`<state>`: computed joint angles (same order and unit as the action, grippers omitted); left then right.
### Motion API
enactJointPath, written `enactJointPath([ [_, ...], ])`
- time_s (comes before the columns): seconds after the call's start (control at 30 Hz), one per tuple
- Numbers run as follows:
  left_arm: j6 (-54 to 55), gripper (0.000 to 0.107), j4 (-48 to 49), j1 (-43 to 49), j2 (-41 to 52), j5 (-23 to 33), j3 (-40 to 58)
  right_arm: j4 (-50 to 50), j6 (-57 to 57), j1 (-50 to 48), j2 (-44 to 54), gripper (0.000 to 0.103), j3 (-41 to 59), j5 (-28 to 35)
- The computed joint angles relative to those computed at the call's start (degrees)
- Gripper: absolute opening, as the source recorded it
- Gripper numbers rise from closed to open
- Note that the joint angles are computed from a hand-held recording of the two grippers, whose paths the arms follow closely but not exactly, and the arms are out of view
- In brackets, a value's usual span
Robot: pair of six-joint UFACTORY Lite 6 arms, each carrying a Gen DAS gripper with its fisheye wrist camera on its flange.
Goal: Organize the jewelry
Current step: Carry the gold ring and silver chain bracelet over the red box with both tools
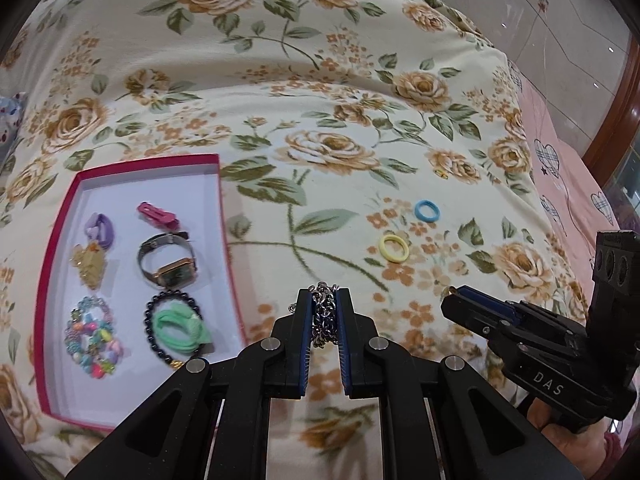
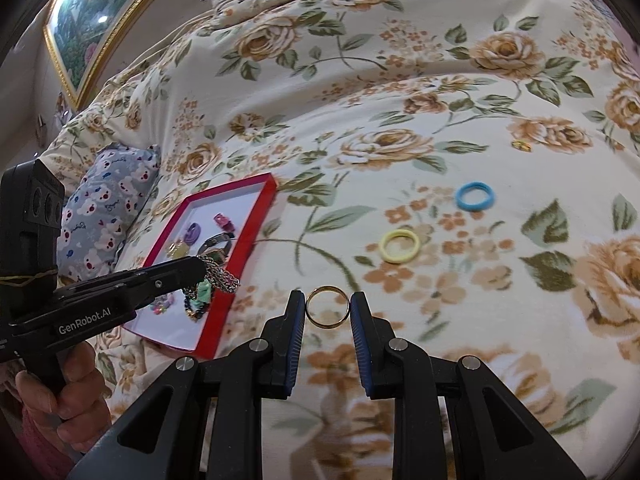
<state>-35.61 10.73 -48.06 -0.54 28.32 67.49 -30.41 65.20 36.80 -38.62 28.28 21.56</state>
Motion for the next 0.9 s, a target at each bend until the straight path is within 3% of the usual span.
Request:
enactJointPath([
  [0.37,0.1,0.010,-0.5,3.1,-8.9,1.2,-6.6,-9.2,9.8,6.4,9.0,0.023,6.7,-0.6],
  [0.9,5.0,0.010,-4.4,12.4,-23.0,4.8,-16.3,-14.4,13.4,12.1,26.3,0.023,19.8,-4.7],
])
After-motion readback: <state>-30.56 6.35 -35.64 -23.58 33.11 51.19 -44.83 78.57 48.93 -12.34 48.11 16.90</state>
